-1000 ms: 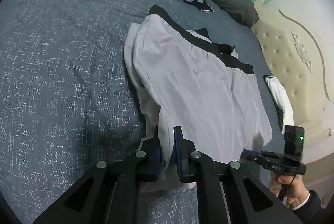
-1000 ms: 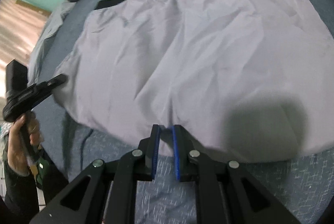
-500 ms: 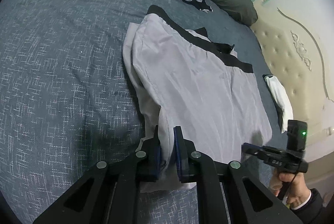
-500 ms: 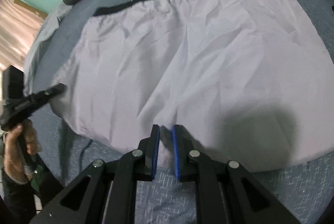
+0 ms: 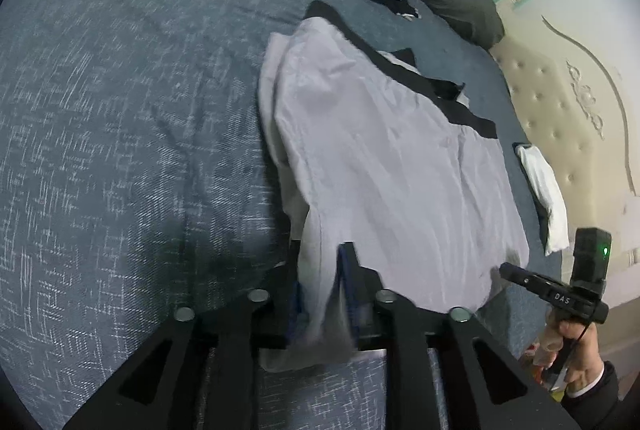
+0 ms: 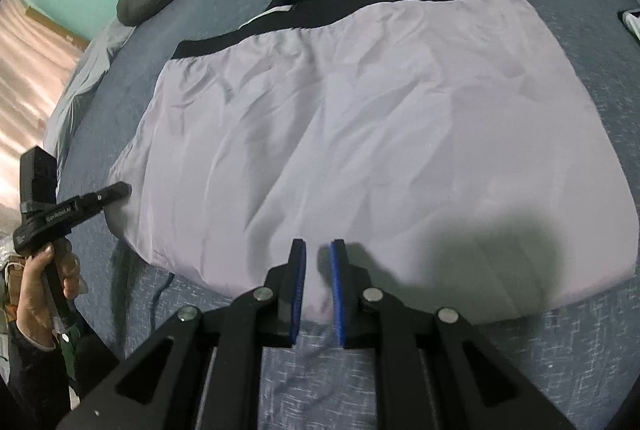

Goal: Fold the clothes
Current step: 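Lift the jacket's side edge with the left gripper and fold it over the jacket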

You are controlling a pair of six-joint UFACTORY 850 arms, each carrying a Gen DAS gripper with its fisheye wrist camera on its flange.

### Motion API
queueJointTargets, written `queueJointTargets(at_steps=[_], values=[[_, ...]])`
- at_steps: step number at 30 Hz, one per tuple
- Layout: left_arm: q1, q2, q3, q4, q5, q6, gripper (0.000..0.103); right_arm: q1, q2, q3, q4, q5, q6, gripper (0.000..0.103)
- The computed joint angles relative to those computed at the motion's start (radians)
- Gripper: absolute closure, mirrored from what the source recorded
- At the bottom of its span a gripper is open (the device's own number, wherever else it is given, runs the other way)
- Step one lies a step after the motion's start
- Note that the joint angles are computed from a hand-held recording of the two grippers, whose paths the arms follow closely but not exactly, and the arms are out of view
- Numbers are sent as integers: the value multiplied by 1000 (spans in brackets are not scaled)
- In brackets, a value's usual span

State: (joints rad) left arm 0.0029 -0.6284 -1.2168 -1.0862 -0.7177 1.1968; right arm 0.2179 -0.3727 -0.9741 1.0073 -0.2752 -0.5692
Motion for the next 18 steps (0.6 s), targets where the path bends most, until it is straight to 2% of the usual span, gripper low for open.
queueJointTargets(at_steps=[1,4,7,13,17,18], values=[[3,-6,-3,6,1,-10,51,-6,0,3,14,-1,-11,93],[6,-25,-15,30,5,-36,42,-18,-2,16,75,-9,-62,93],[7,-49,-33,51,5,-56,42,-22,-2,30,126,-14,-111,93],[6,-111,-77,20,-59,-22,42,-27,-2,40,190,-19,-175,93],[-6,-120,-75,3,-55,10,42,-32,1,42,202,-14,-186,93],[-6,-122,-75,-1,-58,10,48,-34,1,43,209,-14,-193,93]])
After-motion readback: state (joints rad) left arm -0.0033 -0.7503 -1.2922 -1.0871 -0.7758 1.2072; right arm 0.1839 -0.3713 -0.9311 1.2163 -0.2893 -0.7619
